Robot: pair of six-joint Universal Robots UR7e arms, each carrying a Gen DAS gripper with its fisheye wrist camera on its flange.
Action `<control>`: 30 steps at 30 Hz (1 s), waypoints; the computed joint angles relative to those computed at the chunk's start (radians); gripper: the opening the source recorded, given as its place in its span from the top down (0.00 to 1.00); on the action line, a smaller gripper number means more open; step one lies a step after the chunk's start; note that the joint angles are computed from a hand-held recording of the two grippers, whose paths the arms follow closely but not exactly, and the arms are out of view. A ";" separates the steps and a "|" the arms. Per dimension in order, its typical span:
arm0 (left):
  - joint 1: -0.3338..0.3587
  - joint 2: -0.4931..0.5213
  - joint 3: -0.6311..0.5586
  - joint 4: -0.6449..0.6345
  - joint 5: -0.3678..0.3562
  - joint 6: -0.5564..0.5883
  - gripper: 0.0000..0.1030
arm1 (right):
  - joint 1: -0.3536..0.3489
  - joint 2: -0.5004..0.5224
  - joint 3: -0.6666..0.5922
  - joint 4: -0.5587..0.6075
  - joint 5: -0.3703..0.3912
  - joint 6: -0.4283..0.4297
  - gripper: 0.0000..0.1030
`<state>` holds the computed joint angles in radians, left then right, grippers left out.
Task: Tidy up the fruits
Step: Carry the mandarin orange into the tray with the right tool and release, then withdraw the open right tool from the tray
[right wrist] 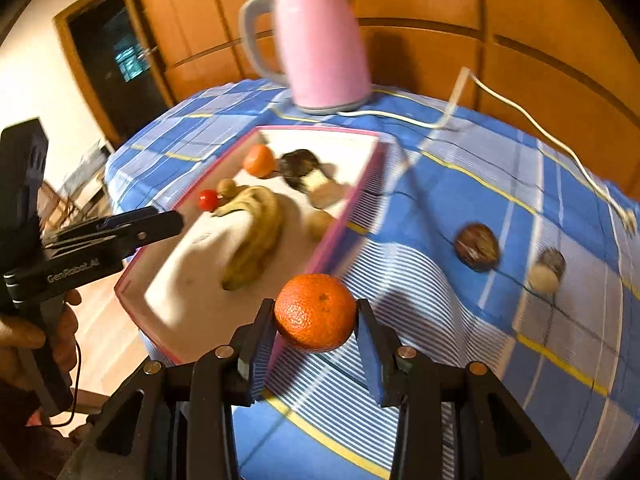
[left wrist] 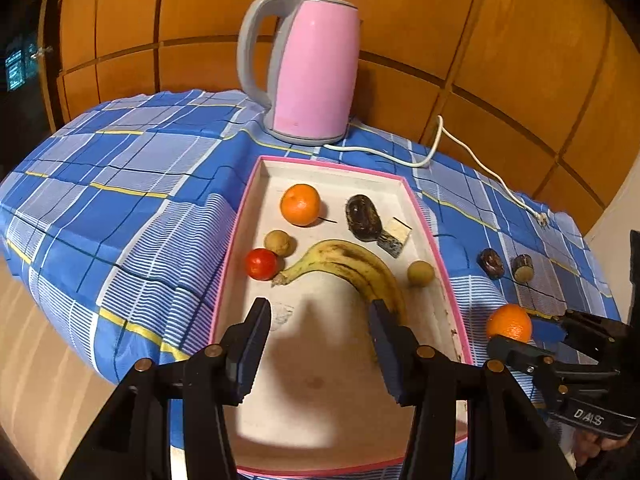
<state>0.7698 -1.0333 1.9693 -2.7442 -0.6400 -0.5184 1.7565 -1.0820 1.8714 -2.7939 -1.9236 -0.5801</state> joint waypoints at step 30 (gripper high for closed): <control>0.015 -0.005 -0.005 0.047 -0.013 -0.018 0.50 | 0.023 0.143 -0.099 -0.056 -0.044 -0.002 0.60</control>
